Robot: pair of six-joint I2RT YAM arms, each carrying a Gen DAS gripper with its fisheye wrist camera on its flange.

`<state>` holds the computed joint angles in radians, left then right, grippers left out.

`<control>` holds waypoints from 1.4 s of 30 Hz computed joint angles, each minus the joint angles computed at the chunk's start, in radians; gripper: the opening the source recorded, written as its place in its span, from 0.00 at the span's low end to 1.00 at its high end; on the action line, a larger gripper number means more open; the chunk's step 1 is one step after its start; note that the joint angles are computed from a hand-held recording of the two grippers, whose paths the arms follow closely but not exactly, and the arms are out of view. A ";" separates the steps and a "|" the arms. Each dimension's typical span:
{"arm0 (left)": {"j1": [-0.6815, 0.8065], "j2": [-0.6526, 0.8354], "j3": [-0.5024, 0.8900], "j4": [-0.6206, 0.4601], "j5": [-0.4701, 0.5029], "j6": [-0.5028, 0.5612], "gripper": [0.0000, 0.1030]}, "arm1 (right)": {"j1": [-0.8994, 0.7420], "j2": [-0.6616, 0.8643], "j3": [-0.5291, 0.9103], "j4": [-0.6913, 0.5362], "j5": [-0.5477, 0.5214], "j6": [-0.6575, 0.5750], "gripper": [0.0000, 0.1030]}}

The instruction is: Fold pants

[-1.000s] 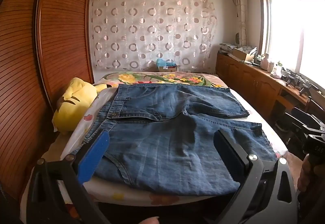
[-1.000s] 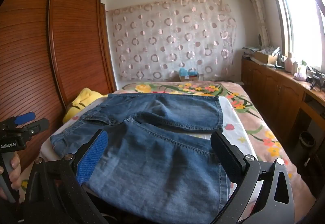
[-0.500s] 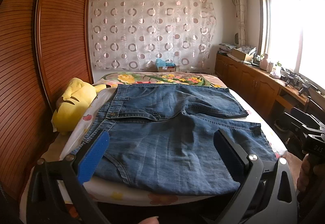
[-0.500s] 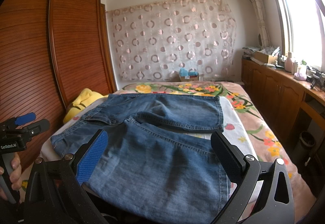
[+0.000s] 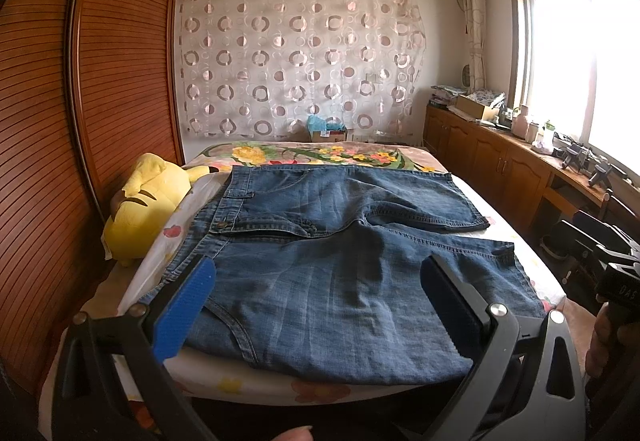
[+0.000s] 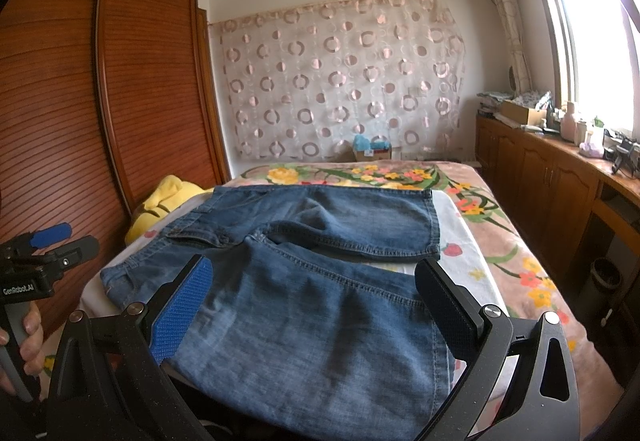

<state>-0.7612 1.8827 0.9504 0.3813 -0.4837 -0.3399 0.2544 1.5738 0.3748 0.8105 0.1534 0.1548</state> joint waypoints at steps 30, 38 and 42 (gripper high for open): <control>-0.001 -0.002 -0.001 0.001 0.000 0.001 1.00 | 0.009 -0.007 -0.002 -0.003 0.007 0.004 1.00; -0.001 -0.001 -0.001 0.002 -0.002 0.000 1.00 | 0.008 -0.007 -0.005 0.001 0.005 0.004 1.00; -0.013 0.019 0.022 -0.011 -0.008 -0.011 1.00 | 0.006 -0.004 -0.003 -0.004 0.003 0.006 1.00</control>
<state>-0.7741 1.9014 0.9725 0.3705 -0.4915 -0.3507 0.2603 1.5701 0.3717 0.8062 0.1565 0.1609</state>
